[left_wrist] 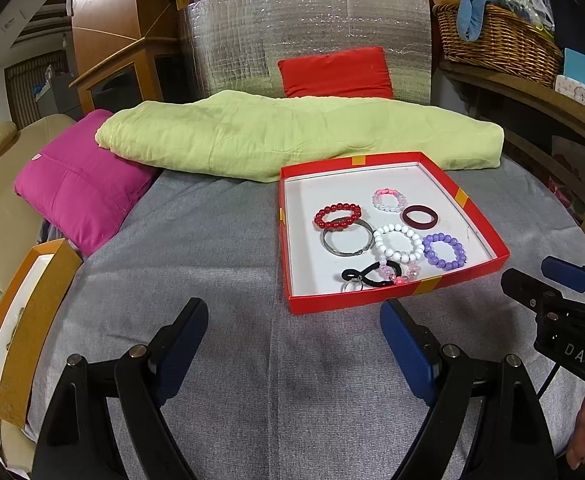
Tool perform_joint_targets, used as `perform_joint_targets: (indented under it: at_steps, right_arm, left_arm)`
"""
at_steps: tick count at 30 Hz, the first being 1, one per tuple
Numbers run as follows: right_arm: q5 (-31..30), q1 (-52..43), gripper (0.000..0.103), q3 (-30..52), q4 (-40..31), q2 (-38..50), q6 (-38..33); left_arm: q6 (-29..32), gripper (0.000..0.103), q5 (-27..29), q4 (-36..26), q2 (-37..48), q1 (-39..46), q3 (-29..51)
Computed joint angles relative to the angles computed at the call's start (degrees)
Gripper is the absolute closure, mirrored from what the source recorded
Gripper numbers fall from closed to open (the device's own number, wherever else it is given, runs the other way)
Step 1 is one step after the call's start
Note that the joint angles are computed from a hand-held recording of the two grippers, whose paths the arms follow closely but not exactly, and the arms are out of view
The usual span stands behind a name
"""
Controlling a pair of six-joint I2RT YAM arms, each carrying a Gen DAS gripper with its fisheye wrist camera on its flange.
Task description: Organize jewelry
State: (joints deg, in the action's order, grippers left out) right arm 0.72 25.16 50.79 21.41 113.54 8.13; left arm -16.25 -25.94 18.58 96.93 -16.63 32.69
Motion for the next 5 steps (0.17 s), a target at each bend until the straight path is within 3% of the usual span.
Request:
perform_joint_targets:
  at_steps: [5]
  right_arm:
    - [-1.5,-1.2,0.035,-0.1,-0.3,-0.3,0.1]
  left_arm:
    - [0.6,0.015,3.0,3.2,-0.7,3.3,-1.6]
